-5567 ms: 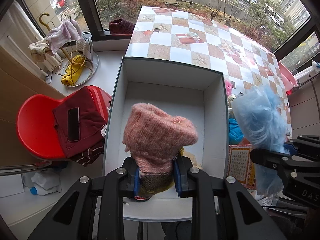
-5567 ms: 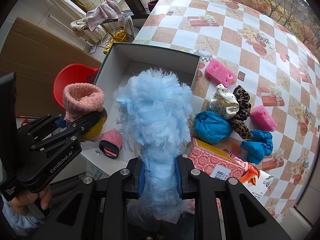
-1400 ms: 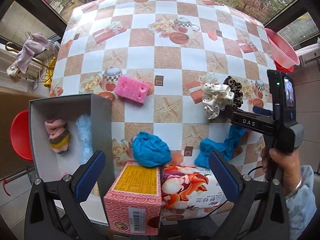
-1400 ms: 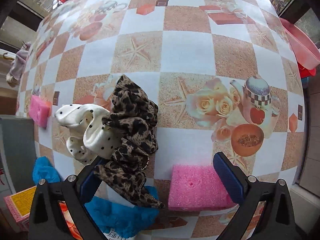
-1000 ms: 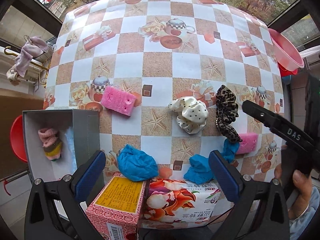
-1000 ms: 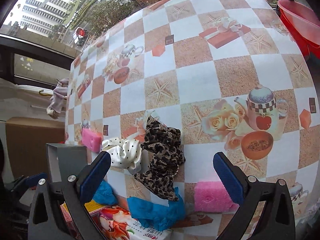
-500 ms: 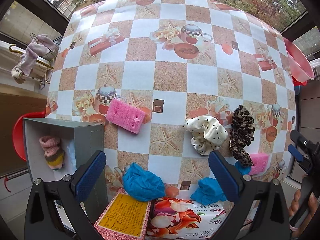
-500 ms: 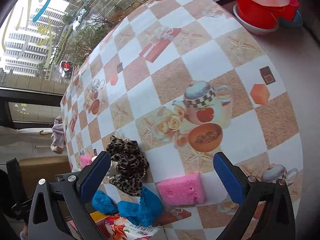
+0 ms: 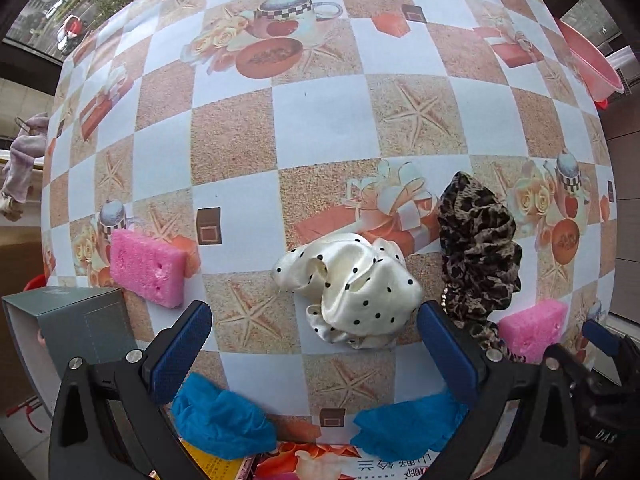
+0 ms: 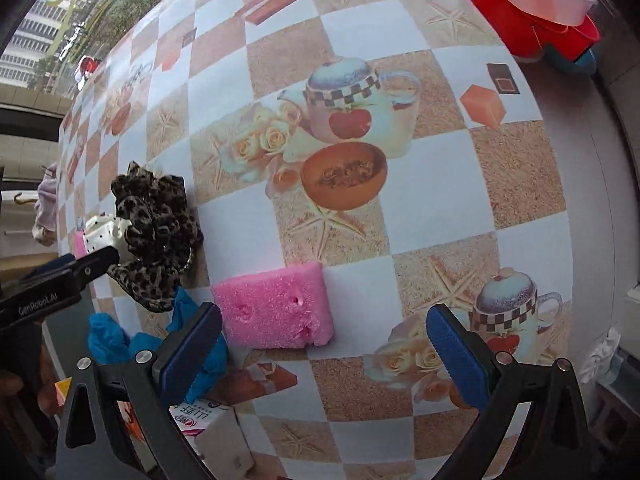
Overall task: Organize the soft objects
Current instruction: 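Grasp the white polka-dot scrunchie with the left tool while the right tool grasps the pink sponge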
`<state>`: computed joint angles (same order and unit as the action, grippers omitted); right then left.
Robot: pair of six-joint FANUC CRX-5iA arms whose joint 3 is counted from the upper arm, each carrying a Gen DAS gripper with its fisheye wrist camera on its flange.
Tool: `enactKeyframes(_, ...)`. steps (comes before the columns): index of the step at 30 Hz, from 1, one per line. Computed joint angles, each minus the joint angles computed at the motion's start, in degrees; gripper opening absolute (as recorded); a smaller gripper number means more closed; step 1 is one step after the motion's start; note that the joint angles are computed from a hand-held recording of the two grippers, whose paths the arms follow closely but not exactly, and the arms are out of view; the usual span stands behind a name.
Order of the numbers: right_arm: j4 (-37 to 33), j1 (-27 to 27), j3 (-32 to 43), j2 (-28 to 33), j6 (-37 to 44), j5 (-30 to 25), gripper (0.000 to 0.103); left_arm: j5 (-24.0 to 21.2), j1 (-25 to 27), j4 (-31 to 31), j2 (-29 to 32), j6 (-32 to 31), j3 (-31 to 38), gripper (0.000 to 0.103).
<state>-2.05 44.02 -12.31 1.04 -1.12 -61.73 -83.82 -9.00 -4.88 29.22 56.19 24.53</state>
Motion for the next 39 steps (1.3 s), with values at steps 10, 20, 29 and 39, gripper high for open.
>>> enactKeyframes(10, -2.2, -1.1, 7.0, 8.4, 9.6, -4.0, 0.103, -2.0, -2.0, -3.0, 4.5, 3.2, 2.9, 0.096)
enactKeyframes(20, -2.6, -1.9, 11.6, 12.5, 14.7, -5.3, 0.103, -5.6, -0.4, 1.4, 6.3, 0.8, 4.9, 0.071)
enactKeyframes(29, 1.2, -0.8, 10.8, 12.0, 12.2, -9.2, 0.072, -3.9, -0.3, 2.0, 3.2, -1.6, 2.1, 0.026)
enactKeyframes(39, 3.5, -0.2, -0.8, -0.1, 0.9, -1.6, 0.072, -2.9, 3.4, 7.5, -2.5, -5.8, 0.0, 0.026)
